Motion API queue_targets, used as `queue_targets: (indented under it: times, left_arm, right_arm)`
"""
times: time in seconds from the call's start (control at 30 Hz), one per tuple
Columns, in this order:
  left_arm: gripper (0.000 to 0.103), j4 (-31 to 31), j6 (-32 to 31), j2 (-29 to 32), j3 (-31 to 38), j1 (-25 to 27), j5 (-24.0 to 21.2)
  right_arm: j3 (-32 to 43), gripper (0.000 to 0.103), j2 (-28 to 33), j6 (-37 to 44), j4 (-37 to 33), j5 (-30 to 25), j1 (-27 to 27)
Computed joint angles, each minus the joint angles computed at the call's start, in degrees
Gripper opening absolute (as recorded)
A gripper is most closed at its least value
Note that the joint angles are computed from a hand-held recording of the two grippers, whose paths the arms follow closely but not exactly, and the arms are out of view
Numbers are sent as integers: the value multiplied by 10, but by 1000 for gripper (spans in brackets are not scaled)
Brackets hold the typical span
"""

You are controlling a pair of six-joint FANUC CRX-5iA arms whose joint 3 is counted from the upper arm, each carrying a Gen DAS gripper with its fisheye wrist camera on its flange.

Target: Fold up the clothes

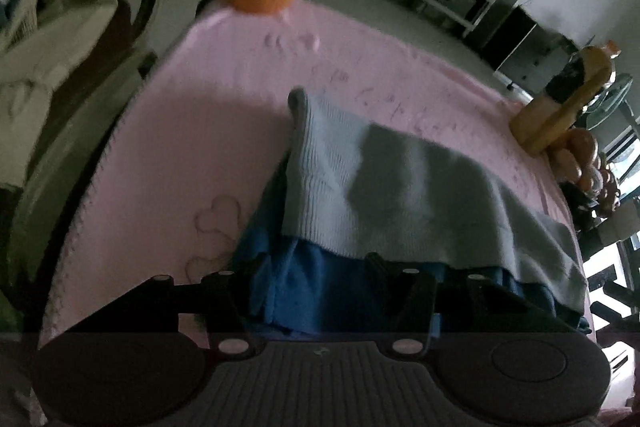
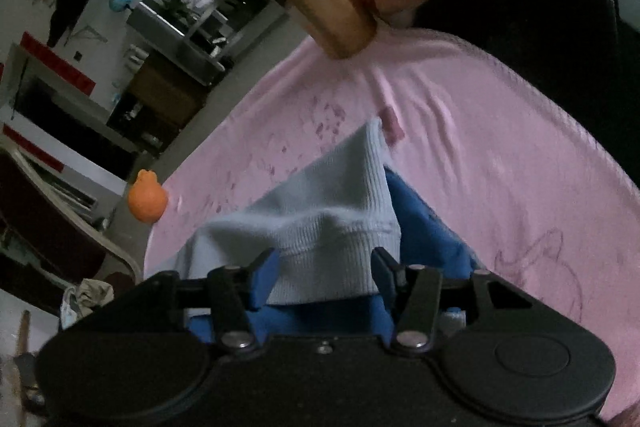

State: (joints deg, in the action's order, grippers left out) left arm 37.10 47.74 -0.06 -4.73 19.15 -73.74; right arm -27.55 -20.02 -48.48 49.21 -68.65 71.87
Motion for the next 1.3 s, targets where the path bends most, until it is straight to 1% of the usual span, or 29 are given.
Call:
queue_targets:
  times: [0.13, 0.23, 0.27, 0.43, 0.53, 0.57, 0.67, 0.7, 0.73, 0.8, 0.83, 0.9, 0.93, 1.0, 1.03, 1.1, 1.13, 1.17, 1.2, 1.23, 1.3]
  left_arm:
    - [49, -14, -9, 1, 7, -14, 10]
    - [50, -15, -13, -1, 4, -22, 23]
    - [50, -14, -15, -1, 3, -23, 25]
    - [54, -11, -13, 7, -1, -36, 46]
    - [54, 7, -12, 10, -8, -36, 55]
    - [53, 19, -15, 10, -14, -33, 59]
    - [37, 42, -30, 1, -34, -31, 79]
    - [28, 47, -32, -1, -36, -29, 78]
    - [27, 51, -35, -3, -39, -27, 76]
    - [31, 61, -40, -5, -43, -23, 73]
    - [38, 65, -39, -4, -43, -21, 71]
    - [53, 57, -24, 4, -33, -21, 65]
    - [55, 51, -16, 8, -28, -22, 63]
    - [55, 17, 4, 14, -14, -30, 65]
    - [55, 2, 11, 16, -8, -34, 66]
    - [55, -7, 2, 11, -12, -40, 79]
    - [51, -7, -4, 8, -15, -42, 84]
    - [43, -1, -11, 4, -22, -42, 90]
    - [33, 12, -22, -1, -31, -40, 96]
    - [16, 23, -34, -5, -38, -39, 98]
    - [15, 40, -59, -19, -53, -38, 111]
  right_arm:
    - [5, 50, 6, -13, -8, -22, 12]
    - [8, 40, 7, -28, -18, -43, 21]
    - [8, 39, 5, -28, -26, -41, 21]
    - [10, 40, 4, -20, -65, -24, 9]
    - [8, 46, 8, -15, -75, 3, -9]
    - [9, 46, 11, -9, -79, 11, -17]
    - [14, 47, 24, 17, -84, 28, -35]
    - [19, 47, 29, 27, -90, 29, -39]
    - [25, 48, 33, 33, -95, 28, -40]
    - [30, 48, 38, 30, -92, 24, -37]
    - [28, 47, 37, 21, -86, 23, -33]
    - [4, 48, 20, -15, -58, 43, -27]
    - [-8, 48, 12, -34, -44, 52, -25]
    - [-15, 47, 6, -50, -39, 54, -22]
    - [-12, 48, 6, -47, -49, 56, -24]
    - [2, 47, 13, -18, -84, 61, -31]
    - [9, 48, 16, -4, -101, 63, -35]
    - [16, 50, 20, 11, -117, 63, -39]
    - [22, 51, 23, 25, -121, 61, -40]
    - [25, 51, 25, 29, -121, 58, -39]
    - [25, 48, 28, 16, -110, 49, -33]
